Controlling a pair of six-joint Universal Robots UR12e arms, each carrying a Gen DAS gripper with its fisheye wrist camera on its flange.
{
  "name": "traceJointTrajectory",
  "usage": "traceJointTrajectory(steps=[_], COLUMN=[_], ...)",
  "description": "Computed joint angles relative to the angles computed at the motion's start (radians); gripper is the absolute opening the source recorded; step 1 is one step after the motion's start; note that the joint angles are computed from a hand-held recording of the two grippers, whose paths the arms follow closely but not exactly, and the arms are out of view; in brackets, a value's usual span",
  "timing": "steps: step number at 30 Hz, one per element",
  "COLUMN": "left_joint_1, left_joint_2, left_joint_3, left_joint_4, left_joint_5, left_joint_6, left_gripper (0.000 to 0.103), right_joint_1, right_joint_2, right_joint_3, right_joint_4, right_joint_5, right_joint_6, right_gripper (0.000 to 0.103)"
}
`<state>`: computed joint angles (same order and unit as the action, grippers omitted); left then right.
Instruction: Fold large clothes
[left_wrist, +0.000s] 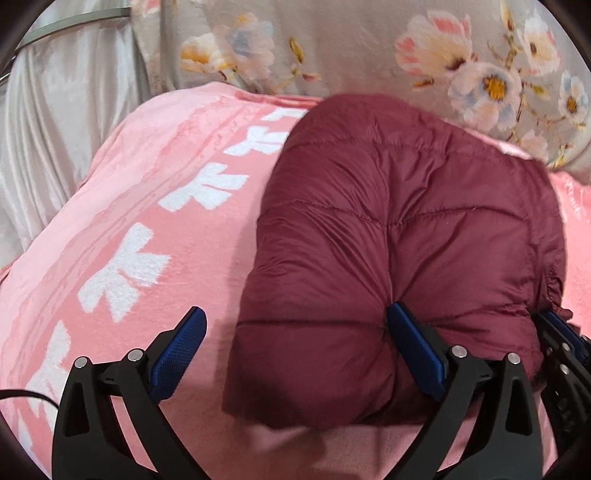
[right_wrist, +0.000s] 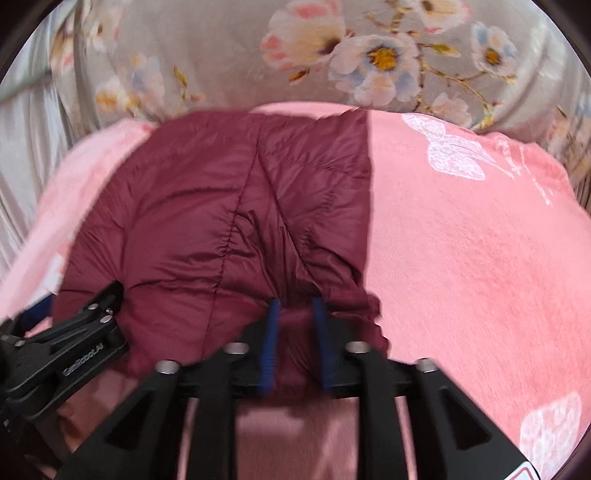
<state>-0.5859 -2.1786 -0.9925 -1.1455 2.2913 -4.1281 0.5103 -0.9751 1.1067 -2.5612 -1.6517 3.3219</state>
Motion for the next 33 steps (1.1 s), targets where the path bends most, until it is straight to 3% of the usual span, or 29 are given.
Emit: traceJointTrajectory(steps=[1, 2, 7, 14, 19, 23, 33], left_joint_1=[-0.007, -0.014, -0.067, -0.127, -0.147, -0.146, -0.154], left_joint_2=[0.009, 0.017, 0.039, 0.082, 0.094, 0.098, 0.078], left_joint_3=[-0.014, -0.027, -0.056, -0.121, -0.131, -0.133, -0.103], left_joint_4=[0.015, 0.021, 0.004, 0.038, -0.01, -0.029, -0.06], left_joint_5=[0.008, 0.022, 0.116, 0.131, 0.13, 0.105, 0.124], left_joint_6=[0.003, -0.001, -0.028, -0.098, -0.182, -0.205, -0.168], left_gripper=[0.097, 0.098, 0.098, 0.098, 0.098, 0.098, 0.098], right_joint_1=[0.001, 0.002, 0.004, 0.001, 0.017, 0.027, 0.024], right_joint_2=[-0.027, -0.052, -0.145, -0.242, -0.251, -0.246, -0.243], right_joint_3=[0.049, 0.098, 0.242, 0.393, 0.412, 0.404, 0.395], right_joint_4=[-0.061, -0.121, -0.171, -0.254, -0.28, -0.257, -0.214], right_joint_5=[-0.012, -0.027, -0.025, 0.013, -0.033, -0.065, -0.087], right_joint_6=[0.003, -0.004, -0.049, -0.092, -0.116, -0.134, -0.111], right_gripper=[0.071, 0.083, 0.084, 0.086, 0.086, 0.087, 0.09])
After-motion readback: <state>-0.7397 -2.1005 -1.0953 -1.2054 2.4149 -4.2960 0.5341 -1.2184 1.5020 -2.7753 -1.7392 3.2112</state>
